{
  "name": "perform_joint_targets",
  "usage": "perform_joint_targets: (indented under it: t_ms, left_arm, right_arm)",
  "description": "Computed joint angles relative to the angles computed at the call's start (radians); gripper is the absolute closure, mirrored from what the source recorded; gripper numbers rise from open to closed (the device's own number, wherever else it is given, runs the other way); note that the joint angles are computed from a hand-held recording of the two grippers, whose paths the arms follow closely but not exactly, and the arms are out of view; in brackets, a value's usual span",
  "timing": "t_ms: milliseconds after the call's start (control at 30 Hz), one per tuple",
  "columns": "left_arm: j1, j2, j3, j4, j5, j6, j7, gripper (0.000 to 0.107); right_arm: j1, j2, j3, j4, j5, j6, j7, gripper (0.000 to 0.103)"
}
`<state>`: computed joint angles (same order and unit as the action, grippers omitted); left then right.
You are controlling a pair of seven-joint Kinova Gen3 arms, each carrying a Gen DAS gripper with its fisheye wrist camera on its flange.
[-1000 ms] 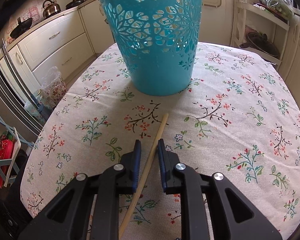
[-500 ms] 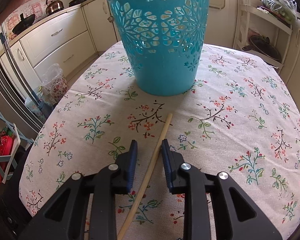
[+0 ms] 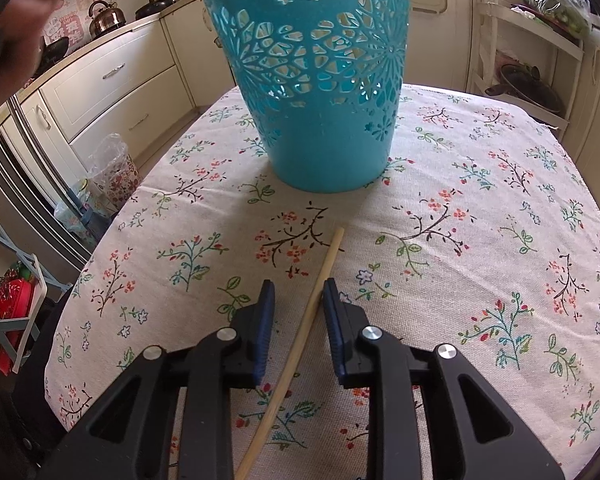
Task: Organize utensils
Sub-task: 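Lower the stick into the teal basket and open the left tool, then withdraw the open left tool from the basket back over the table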
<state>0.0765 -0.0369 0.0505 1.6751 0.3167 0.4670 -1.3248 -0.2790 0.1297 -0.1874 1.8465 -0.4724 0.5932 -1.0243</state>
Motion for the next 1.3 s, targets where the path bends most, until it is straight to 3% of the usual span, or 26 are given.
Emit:
perform_joint_targets:
  t_ms: [67,133,267,333,433,833,1000,1067,1300]
  left_arm:
    - [-0.006,0.028,-0.002,-0.040,0.033,0.081,-0.023,0.083]
    - [-0.016,0.051,0.004,-0.080,0.040,0.163,-0.004,0.075]
    - [-0.029,0.089,0.001,-0.167,0.026,0.325,0.044,0.066]
    - [-0.050,0.116,-0.002,-0.197,0.071,0.385,0.025,0.065]
    - [-0.077,0.146,-0.002,-0.219,0.116,0.426,0.009,0.065]
    - [-0.107,0.244,0.016,-0.308,0.122,0.486,0.047,0.065]
    - [-0.089,0.264,0.018,-0.351,0.067,0.517,0.079,0.075]
    - [-0.094,0.266,0.023,-0.354,0.072,0.520,0.069,0.087]
    - [-0.116,0.260,0.027,-0.332,0.110,0.503,0.028,0.100]
  right_arm:
    - [0.000,0.001,0.000,0.000,-0.001,0.000,0.000,0.078]
    - [-0.002,0.002,-0.001,0.000,-0.001,-0.003,-0.004,0.078]
    - [0.002,-0.001,0.000,0.001,-0.005,0.000,0.001,0.078]
    - [0.002,0.000,0.000,0.000,-0.006,0.001,0.003,0.078]
    - [0.002,0.000,0.000,0.000,-0.006,0.000,0.003,0.078]
    - [0.002,-0.001,0.001,0.000,-0.007,0.003,0.005,0.076]
    - [-0.001,-0.001,0.001,0.000,-0.005,0.001,0.001,0.076]
    - [-0.001,-0.001,0.001,0.001,-0.004,0.000,0.001,0.076]
    - [0.000,-0.001,0.000,0.002,-0.006,-0.002,0.003,0.076]
